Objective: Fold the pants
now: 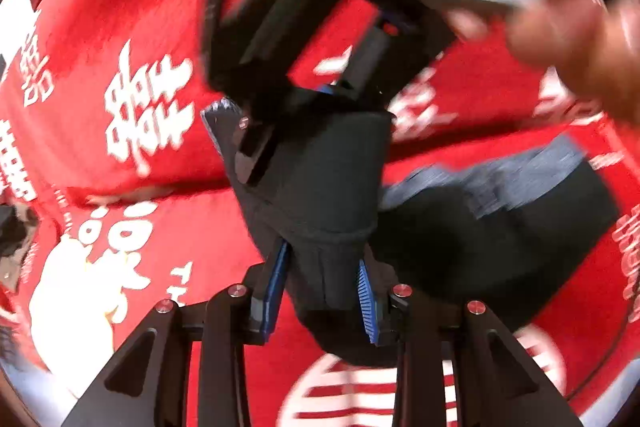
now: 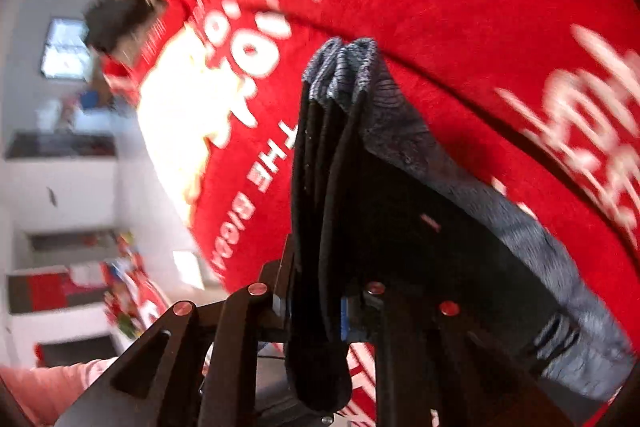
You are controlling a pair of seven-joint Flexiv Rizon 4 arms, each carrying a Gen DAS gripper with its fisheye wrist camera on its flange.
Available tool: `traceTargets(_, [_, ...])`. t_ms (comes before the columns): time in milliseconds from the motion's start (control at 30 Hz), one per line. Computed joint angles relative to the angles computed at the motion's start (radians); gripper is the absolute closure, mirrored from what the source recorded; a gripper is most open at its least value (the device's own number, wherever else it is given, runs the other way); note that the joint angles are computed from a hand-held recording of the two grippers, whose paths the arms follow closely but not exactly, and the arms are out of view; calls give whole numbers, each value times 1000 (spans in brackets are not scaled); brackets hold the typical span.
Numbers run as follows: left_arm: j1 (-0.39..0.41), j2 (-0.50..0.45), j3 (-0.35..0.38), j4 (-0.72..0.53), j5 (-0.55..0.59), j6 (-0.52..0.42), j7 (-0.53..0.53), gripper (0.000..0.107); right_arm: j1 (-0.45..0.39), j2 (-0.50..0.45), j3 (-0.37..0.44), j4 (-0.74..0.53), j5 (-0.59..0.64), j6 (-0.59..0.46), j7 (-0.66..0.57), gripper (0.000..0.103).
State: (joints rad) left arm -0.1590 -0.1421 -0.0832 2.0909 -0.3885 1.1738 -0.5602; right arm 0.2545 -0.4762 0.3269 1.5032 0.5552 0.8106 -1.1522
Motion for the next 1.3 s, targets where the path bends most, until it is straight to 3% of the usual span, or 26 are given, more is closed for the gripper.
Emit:
traceTargets(133, [-54, 65, -33, 16, -41, -59, 13, 74, -53, 200, 14, 232, 119, 177, -29, 86])
traceTargets(333, [-178, 117, -68, 68, -30, -66, 12, 74, -58, 498, -26, 555, 237, 326, -7, 86])
traceTargets(467, [-246, 109, -91, 97, 57, -70, -50, 74, -41, 659, -43, 755, 334, 388, 16, 85])
traceTargets(533, [-274, 88, -99, 100, 158, -69, -132, 74, -28, 707, -64, 826, 360, 386, 14, 85])
traceTargets(733, [-329, 48, -116, 123, 284, -36, -241, 74, 62, 770, -125, 983, 532, 477, -53, 85])
traceTargets(933, [-357, 3, -105, 88, 431, -83, -345, 73, 109, 720, -175, 1050, 554, 487, -70, 85])
traceTargets(967, [-357, 3, -103, 82, 442, -91, -348, 70, 109, 704, -173, 1051, 551, 490, -64, 83])
traceTargets(1000, [-354, 5, -104, 74, 439, -121, -345, 57, 111, 696, -164, 1050, 552, 499, -53, 83])
traceTargets(1033, [-347, 10, -108, 73, 408, -142, -329, 45, 109, 692, -154, 1053, 542, 510, -38, 82])
traceTargets(1200, [-328, 43, -102, 60, 364, -206, -313, 43, 106, 692, -106, 1086, 406, 538, 113, 81])
traceTargets(1300, [-312, 57, -90, 38, 359, -265, -341, 43, 93, 704, -65, 1123, 245, 542, 257, 79])
